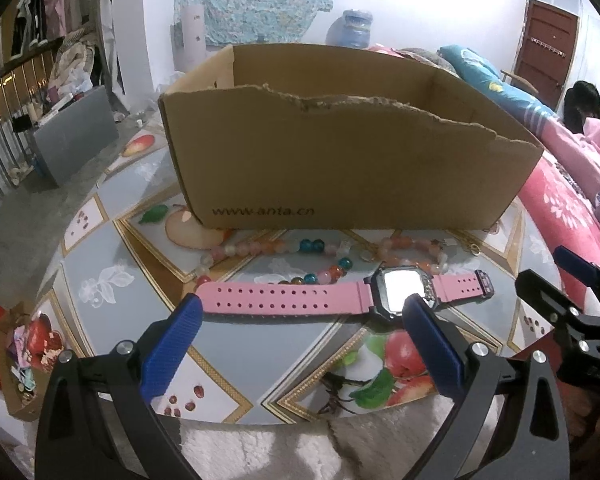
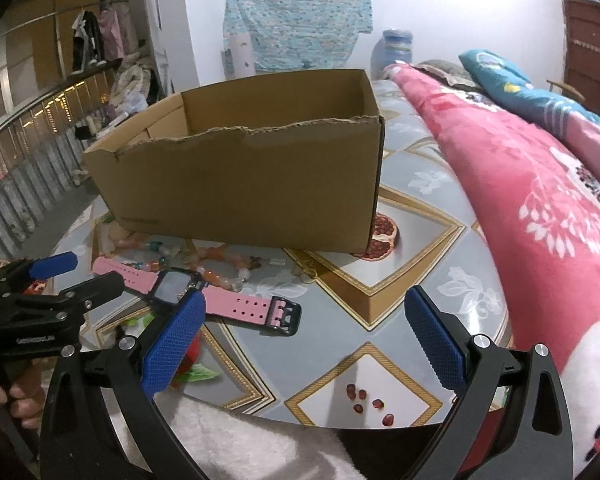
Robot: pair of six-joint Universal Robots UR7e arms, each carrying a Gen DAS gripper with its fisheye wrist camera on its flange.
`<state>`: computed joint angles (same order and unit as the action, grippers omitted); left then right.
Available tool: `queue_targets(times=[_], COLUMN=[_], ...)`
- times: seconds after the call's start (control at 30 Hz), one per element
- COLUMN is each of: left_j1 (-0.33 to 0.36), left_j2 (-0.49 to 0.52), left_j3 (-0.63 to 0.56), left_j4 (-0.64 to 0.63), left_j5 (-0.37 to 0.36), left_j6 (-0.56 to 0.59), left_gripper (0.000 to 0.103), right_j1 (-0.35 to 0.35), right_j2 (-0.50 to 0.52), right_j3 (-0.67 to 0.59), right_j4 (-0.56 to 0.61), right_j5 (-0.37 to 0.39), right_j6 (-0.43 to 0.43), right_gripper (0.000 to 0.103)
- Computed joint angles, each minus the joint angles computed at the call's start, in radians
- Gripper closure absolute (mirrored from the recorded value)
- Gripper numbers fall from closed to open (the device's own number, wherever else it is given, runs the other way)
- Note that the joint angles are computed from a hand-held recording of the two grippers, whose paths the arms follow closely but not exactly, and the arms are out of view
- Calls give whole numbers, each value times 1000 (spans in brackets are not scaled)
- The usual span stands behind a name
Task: Organize jewelry
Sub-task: 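Move the right tool to the watch face and close on it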
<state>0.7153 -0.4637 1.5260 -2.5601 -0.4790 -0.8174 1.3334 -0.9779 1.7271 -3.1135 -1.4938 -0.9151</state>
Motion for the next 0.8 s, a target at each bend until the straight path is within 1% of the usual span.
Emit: queue_targets(times=[0.13, 0.2, 0.23, 0.3, 0.33, 0.4, 0.43, 0.5, 0.53, 0.6, 0.67, 0.8], left_j1=[1, 2, 4, 6, 8, 11, 12, 14, 15, 16, 19, 26], left_j2=[13, 18, 19, 27, 28, 33, 36, 39, 41, 46, 51, 53], left_j3=[-20, -27, -30, -44, -47, -59, -64, -70, -70, -73, -79, -83], left_j4=[26, 36, 42, 70, 74, 103, 113, 121, 113, 112, 128, 144], left_j5=[31, 39, 43, 55, 58, 64, 66, 65, 67, 70, 72, 68], left_j6=[13, 20, 23, 21, 22, 14, 10, 8, 17, 29, 32, 36], left_gripper=[6, 6, 6, 6, 6, 6, 6, 6, 6, 6, 6, 6], right_j1=[-10, -13, -13, -14, -14, -15, -14, -11, -8, -4, 3, 20], right_j2=[-6, -7, -6, -6, -4, -1, 1, 6, 10, 14, 18, 25], right_j3=[-18, -31, -38, -52, -60, -72, -76, -91, -99, -108, -114, -112], right_j4=[65, 104, 118, 159, 180, 217, 232, 283, 309, 344, 381, 402], right_j5=[25, 34, 35, 43, 43, 48, 48, 48, 43, 37, 44, 58], right_j6=[-2, -1, 1, -1, -2, -8, -13, -27, -34, -45, -64, -123], right_gripper=[9, 16, 18, 28, 30, 42, 46, 61, 64, 77, 79, 80])
